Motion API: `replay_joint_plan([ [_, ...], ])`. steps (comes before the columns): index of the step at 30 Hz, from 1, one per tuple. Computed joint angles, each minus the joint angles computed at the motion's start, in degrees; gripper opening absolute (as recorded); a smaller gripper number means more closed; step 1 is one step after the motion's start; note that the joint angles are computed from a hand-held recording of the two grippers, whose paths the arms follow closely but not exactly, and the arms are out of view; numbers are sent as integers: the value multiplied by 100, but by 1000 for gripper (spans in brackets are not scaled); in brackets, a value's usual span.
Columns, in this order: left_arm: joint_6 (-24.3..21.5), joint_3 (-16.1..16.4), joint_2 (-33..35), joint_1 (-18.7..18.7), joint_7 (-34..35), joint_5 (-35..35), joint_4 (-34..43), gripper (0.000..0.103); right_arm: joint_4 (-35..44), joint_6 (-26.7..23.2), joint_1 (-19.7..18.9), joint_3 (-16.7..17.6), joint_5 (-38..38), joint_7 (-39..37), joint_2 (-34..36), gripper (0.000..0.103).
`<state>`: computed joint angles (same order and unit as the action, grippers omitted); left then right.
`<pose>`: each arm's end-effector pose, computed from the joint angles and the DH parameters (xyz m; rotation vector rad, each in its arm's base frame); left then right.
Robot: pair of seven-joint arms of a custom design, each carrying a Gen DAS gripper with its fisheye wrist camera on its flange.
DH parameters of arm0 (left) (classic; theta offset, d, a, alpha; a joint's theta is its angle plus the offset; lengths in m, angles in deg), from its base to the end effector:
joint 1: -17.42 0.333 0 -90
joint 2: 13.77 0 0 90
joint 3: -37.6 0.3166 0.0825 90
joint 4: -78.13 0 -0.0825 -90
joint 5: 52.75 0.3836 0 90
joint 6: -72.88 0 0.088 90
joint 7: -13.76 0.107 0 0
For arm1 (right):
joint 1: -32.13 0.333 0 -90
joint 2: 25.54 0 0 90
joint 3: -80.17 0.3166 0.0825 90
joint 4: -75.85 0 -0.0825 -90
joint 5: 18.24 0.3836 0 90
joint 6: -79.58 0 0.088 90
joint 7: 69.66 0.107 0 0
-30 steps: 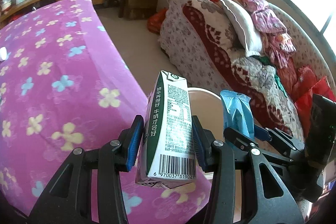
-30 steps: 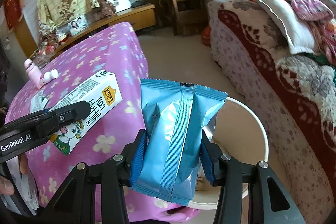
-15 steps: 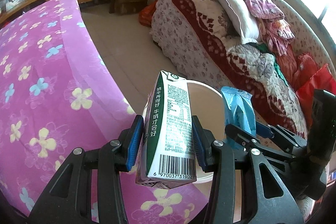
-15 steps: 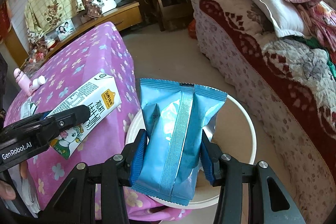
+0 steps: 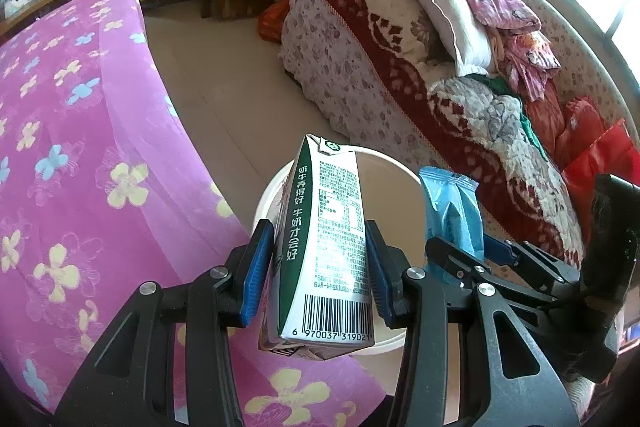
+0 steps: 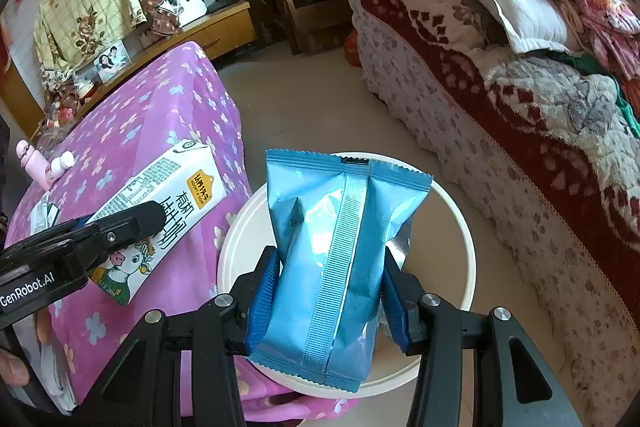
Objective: Collect trash
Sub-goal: 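Carry the milk carton and blue wipes pack over the white bucket, then open both tools to drop the carton and wipes pack into the bucket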
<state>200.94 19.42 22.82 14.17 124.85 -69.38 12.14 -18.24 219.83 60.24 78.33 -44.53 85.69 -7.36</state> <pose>0.7384 -0.2172 0.4950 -1.4981 2.5569 -0.9796 0.6189 0.3080 0.4860 -1.4494 2.1745 -0.5058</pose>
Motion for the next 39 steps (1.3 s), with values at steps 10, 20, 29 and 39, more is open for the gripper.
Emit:
replay_joint_plan([
  [10, -62, -24, 100, -3, 8, -13, 109, 43, -31, -35, -30, -28, 20, 126, 19, 54],
  [20, -332, -55, 242, 31, 12, -101, 339, 55, -84, 5, -54, -30, 86, 261, 8, 69],
  [29, -330, -22, 154, 45, 38, -141, 229, 56, -89, 7, -53, -5, 147, 232, 22, 69],
  [39, 1, 63, -88, 90, -22, -28, -149, 56, 49, -31, 5, 1, 163, 148, 112, 69],
])
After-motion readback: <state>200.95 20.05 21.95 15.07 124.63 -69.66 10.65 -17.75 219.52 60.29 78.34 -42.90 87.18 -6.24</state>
